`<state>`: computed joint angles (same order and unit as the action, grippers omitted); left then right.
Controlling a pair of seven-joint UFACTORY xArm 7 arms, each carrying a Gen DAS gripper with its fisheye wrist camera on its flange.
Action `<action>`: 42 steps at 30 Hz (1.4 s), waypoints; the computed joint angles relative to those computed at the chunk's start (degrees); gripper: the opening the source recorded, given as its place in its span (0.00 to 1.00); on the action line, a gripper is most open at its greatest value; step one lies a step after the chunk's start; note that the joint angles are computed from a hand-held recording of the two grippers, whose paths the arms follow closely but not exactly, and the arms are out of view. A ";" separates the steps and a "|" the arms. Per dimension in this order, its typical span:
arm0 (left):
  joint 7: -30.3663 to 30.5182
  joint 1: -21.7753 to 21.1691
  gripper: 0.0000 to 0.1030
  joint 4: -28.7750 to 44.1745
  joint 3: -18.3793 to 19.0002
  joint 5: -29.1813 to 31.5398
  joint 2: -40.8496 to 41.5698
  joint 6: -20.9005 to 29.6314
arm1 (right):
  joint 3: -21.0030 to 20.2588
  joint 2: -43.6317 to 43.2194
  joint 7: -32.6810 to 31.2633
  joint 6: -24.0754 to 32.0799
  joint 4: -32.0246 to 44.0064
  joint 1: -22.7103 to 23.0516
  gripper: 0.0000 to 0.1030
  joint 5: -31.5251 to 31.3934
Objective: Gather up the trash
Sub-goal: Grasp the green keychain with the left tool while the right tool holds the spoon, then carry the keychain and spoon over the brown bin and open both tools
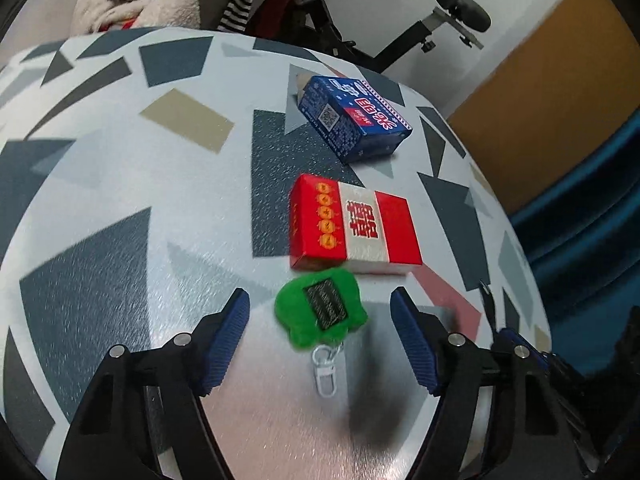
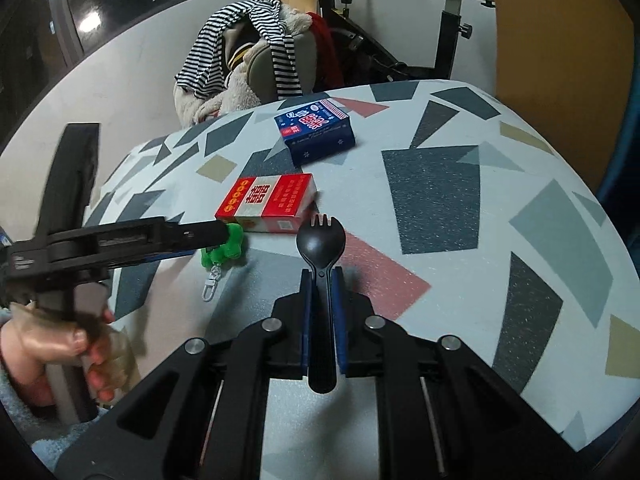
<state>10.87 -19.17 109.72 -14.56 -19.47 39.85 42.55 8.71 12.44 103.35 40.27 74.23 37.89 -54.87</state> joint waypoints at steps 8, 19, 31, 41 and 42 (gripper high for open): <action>-4.26 -5.27 0.40 -0.03 4.63 10.51 -0.16 -2.54 | 0.40 -0.66 0.69 1.44 -0.20 0.28 0.13 0.37; 9.85 2.84 0.35 -11.67 -2.56 1.79 -9.17 -4.85 | 1.35 -1.88 2.36 0.50 -0.85 0.06 0.13 0.13; 38.66 11.46 0.35 -40.27 -0.33 -21.02 -35.98 1.15 | 2.88 -0.75 0.46 0.20 2.09 3.19 0.13 1.34; 43.77 7.91 0.36 -56.78 9.45 -24.75 -47.64 5.11 | 3.29 2.47 -1.38 2.26 6.26 8.47 0.13 3.34; 43.52 7.54 0.36 -57.15 9.97 -24.66 -47.76 5.19 | 3.14 2.69 -1.69 2.32 6.55 8.86 0.13 3.58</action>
<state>54.39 -11.63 52.57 -4.59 -44.14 -7.92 47.75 11.86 15.12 101.67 42.60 80.79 46.75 -51.29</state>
